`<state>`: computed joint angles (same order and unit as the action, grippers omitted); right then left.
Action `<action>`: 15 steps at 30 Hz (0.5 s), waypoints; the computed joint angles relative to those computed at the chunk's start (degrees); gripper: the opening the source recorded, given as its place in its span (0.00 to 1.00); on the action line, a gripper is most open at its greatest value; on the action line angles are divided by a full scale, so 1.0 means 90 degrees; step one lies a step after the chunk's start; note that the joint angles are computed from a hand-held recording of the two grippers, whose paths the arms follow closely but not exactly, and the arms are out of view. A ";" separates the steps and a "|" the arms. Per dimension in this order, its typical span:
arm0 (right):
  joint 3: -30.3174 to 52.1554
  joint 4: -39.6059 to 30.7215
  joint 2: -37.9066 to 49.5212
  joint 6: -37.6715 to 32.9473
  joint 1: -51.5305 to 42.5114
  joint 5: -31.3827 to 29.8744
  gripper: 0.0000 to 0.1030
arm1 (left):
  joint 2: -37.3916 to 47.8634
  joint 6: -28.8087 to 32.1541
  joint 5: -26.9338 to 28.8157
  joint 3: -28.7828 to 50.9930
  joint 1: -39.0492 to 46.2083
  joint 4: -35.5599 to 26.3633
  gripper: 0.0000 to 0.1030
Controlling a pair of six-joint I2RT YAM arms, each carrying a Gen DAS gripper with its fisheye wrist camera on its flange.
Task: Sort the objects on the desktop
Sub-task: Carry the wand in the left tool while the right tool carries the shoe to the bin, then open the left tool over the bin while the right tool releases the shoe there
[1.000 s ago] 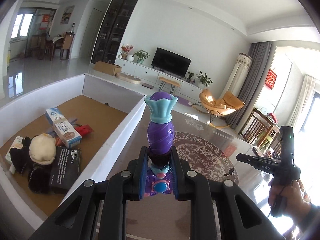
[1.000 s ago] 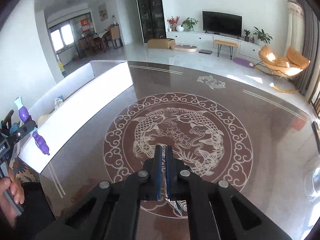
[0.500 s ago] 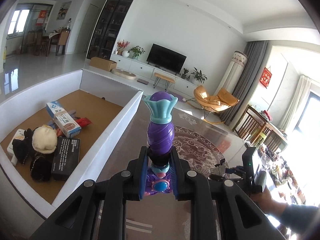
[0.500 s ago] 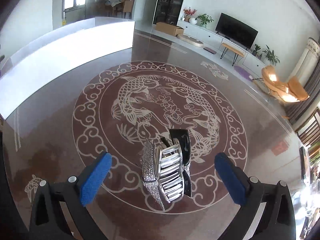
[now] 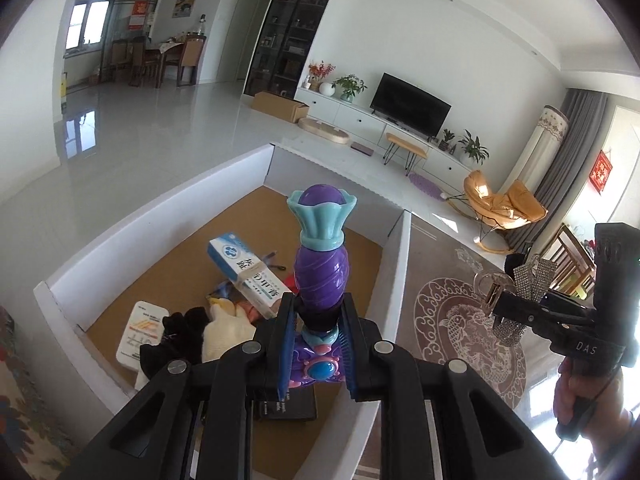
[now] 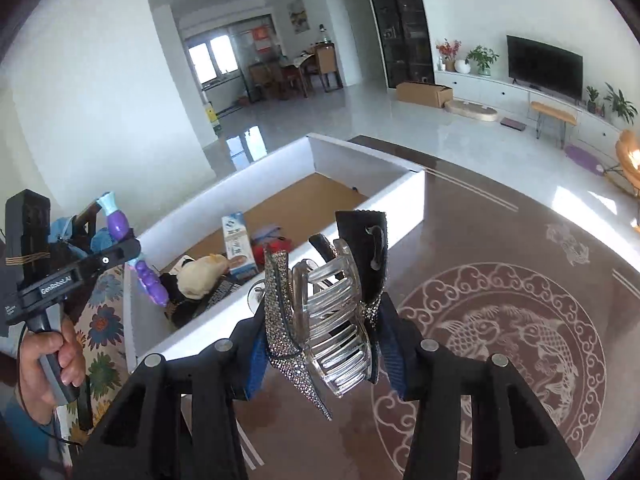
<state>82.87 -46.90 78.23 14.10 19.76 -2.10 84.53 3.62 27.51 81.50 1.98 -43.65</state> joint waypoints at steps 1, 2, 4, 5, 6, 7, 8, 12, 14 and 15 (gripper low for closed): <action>0.0481 -0.0002 0.0549 0.0007 0.0281 0.0106 0.47 | 0.0289 0.0094 -0.0163 0.0246 0.0050 -0.0125 0.19; 0.0987 -0.0047 0.1166 0.0026 0.0548 0.0182 0.47 | 0.0570 0.0175 -0.0336 0.0469 0.0076 -0.0237 0.19; 0.1919 -0.0257 0.2250 0.0100 0.0840 0.0178 0.47 | 0.1110 0.0377 -0.0703 0.0879 0.0049 -0.0533 0.19; 0.2403 -0.0470 0.2781 0.0148 0.0919 0.0054 0.48 | 0.1364 0.0412 -0.0929 0.1051 0.0017 -0.0670 0.20; 0.2837 -0.0690 0.3267 0.0203 0.0999 -0.0084 0.48 | 0.1573 0.0403 -0.1139 0.1171 0.0001 -0.0775 0.22; 0.3310 -0.1000 0.3726 0.0219 0.1052 -0.0209 0.50 | 0.1681 0.0369 -0.1310 0.1189 -0.0008 -0.0828 0.24; 0.3769 -0.1338 0.4166 0.0246 0.1093 -0.0287 0.62 | 0.1758 0.0343 -0.1413 0.1190 0.0004 -0.0842 0.36; 0.4127 -0.1676 0.4526 0.0362 0.1160 0.0065 0.96 | 0.1138 0.0259 -0.1573 0.0242 0.0108 0.0042 0.75; 0.4042 -0.1697 0.4390 0.0346 0.1184 0.0347 0.96 | 0.0781 0.0181 -0.1910 -0.0128 0.0031 0.0356 0.80; 0.3975 -0.1694 0.4315 0.0322 0.1165 0.0437 0.96 | 0.0618 0.0105 -0.2087 -0.0224 -0.0020 0.0425 0.85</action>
